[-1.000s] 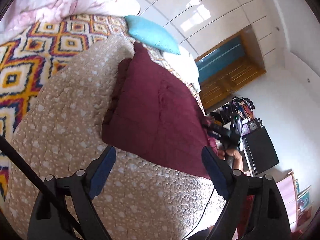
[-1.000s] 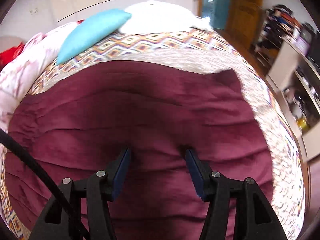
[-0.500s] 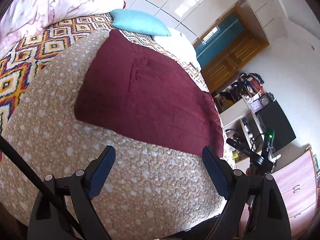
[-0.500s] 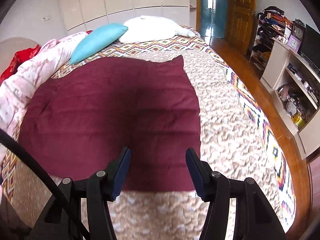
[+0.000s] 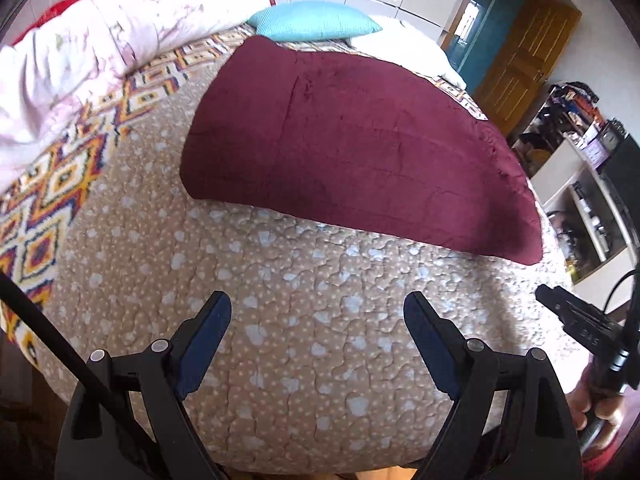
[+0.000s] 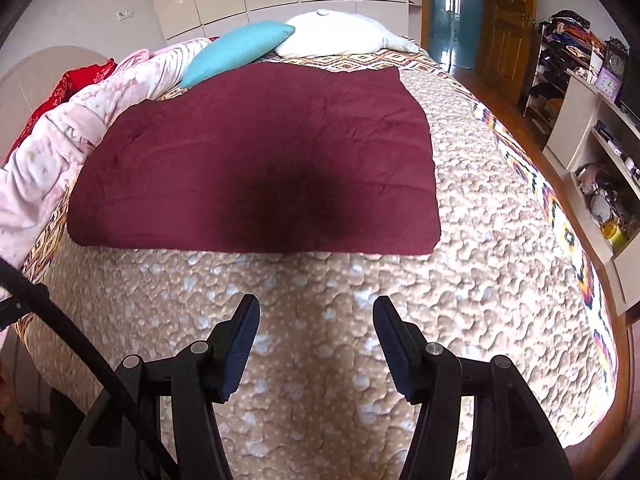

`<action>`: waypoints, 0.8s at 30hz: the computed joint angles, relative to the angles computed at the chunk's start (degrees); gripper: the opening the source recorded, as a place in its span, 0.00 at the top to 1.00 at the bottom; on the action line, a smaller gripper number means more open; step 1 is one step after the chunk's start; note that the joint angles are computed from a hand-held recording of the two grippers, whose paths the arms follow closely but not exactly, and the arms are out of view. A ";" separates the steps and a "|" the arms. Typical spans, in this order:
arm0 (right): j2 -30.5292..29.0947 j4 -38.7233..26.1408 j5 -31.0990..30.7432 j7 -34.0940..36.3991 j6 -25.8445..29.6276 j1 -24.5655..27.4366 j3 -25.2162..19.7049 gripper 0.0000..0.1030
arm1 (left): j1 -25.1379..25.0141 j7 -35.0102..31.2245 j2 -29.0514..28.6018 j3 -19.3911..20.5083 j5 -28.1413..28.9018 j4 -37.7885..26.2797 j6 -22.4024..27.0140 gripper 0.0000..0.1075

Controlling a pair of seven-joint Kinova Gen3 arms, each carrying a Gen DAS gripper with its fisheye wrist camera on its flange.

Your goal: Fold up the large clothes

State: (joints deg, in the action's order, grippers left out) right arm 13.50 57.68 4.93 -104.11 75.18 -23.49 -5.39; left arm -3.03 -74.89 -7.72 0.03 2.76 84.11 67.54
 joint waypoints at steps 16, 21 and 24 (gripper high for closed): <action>-4.01 8.70 7.56 -6.27 -4.79 -5.44 -2.32 0.37 | 2.73 12.01 -6.43 8.29 -15.71 5.66 -6.67 0.19; -3.96 9.11 8.34 -6.89 -4.87 -5.76 -2.24 0.37 | 3.16 11.27 -6.72 7.85 -15.01 5.97 -7.20 0.19; -4.03 9.32 9.39 -7.34 -4.88 -6.10 -2.21 0.37 | 3.42 10.50 -6.45 7.31 -13.86 5.94 -7.10 0.19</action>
